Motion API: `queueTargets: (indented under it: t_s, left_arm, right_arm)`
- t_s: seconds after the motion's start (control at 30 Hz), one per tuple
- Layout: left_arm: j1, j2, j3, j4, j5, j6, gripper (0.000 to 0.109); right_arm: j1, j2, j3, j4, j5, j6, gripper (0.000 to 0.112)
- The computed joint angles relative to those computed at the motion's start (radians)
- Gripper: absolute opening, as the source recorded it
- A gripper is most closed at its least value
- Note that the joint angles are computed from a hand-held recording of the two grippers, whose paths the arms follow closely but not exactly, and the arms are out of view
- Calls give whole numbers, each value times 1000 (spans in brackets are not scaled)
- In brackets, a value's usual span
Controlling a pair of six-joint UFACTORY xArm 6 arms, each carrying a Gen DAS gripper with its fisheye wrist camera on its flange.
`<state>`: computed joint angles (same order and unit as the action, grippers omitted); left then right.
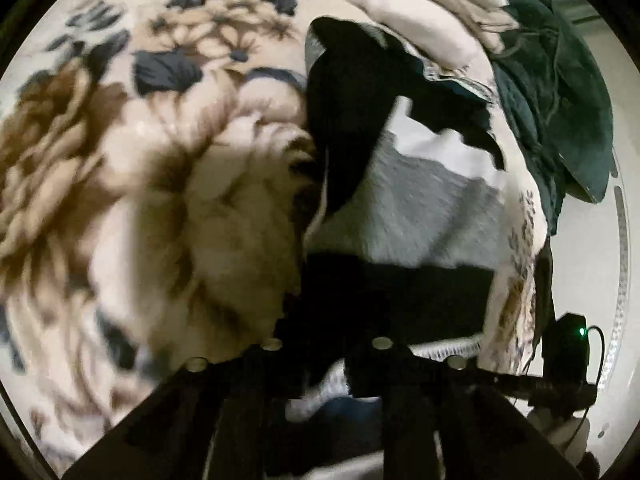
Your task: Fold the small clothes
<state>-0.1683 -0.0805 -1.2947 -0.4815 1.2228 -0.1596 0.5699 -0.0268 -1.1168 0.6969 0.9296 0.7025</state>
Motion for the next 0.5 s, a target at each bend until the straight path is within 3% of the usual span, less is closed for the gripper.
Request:
queueTargets:
  t_s: [0.03,0.07,0.1,0.13,0.33,0.5]
  left_arm:
    - [2,-26,18,-4,9,5,29]
    - [6,-69,51,-13,16,12,43]
    - [5,-123,94,0,31,1,50]
    - [5,-159,127,6,40,-4,50]
    - [-12,-352,351,40,93,-80,50]
    - [-59,-386,437,88,-39,-159,46]
  right_arm:
    - [-2,-18,6,-4,19,-1,25]
    - [1,-43,22,2,30,-11,39]
    - [7,-77,43,10,35,-20,44]
    - [10,-109,71,19,42,-28,49]
    - [98,-350,312,84,80,16,49]
    - [217,-374,425,201,-72,-19,49]
